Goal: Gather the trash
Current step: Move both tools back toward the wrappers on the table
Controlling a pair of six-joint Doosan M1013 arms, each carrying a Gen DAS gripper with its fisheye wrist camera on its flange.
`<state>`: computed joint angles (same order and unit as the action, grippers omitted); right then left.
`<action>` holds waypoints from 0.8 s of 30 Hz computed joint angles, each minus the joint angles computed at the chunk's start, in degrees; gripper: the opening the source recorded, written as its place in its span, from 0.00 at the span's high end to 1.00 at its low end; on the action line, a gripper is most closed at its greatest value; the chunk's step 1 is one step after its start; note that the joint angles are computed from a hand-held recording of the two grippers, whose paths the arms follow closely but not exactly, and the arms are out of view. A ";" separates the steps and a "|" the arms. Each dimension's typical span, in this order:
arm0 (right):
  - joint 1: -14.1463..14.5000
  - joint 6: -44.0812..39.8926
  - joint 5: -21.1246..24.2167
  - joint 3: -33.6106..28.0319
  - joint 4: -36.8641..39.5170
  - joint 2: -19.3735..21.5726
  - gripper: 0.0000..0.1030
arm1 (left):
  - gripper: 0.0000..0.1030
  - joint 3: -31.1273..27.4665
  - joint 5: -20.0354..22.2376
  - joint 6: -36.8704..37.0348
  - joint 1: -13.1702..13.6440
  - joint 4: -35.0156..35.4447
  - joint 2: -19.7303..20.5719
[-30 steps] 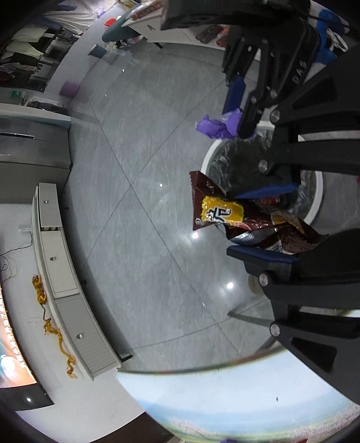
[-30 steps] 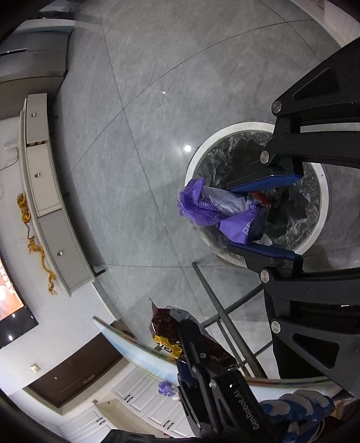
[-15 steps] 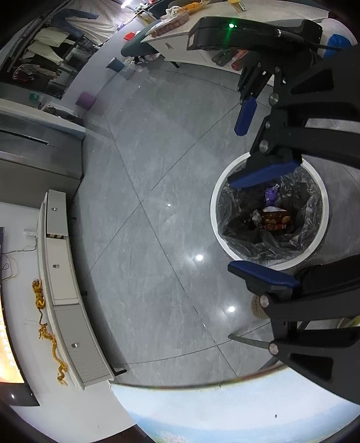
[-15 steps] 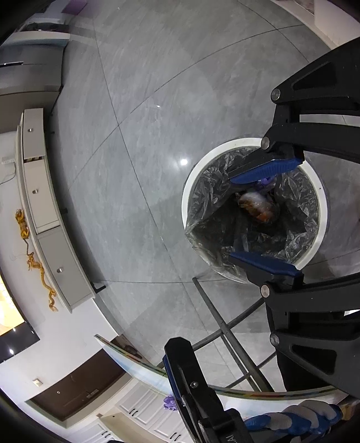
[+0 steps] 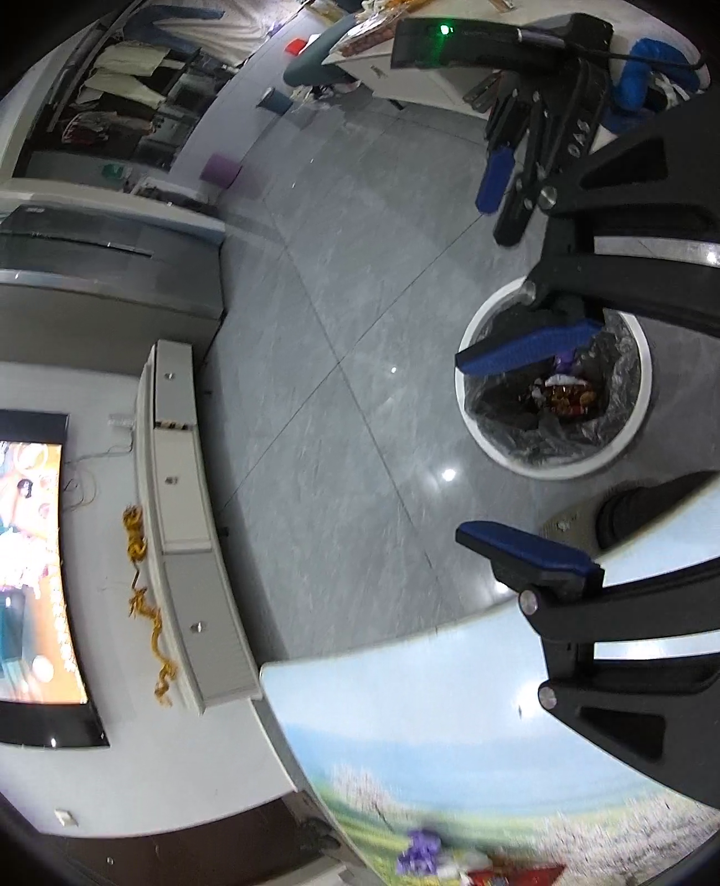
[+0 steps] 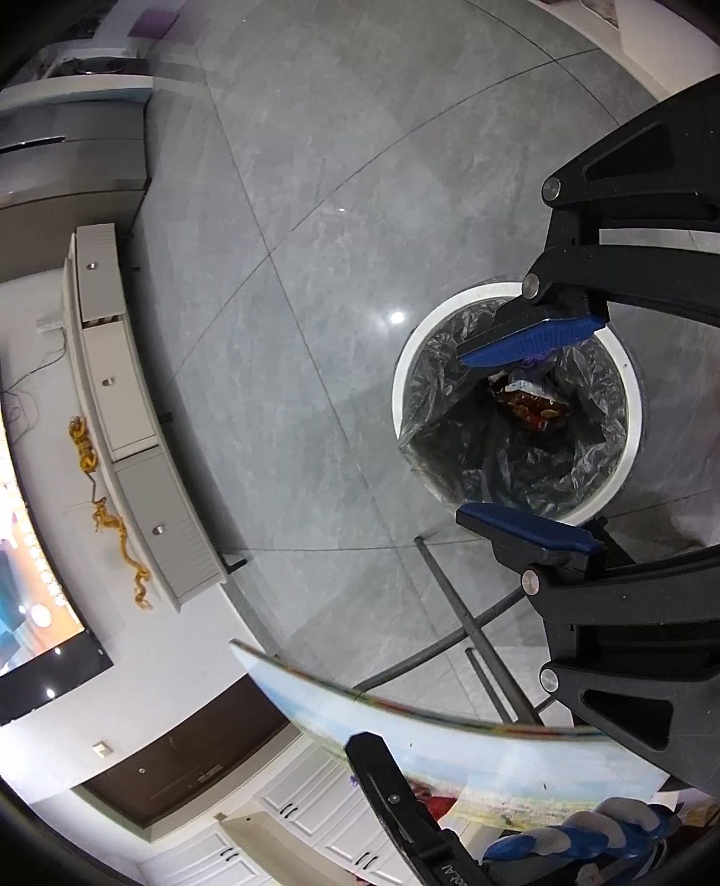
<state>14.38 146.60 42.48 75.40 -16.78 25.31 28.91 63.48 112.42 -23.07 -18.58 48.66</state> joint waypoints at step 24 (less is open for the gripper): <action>5.30 -2.58 3.02 -7.94 -5.35 0.62 0.50 | 0.48 19.57 -19.06 -6.15 7.24 3.23 -12.18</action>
<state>19.68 144.02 45.51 67.45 -22.12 25.93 48.49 44.42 106.27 -15.84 -15.35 36.48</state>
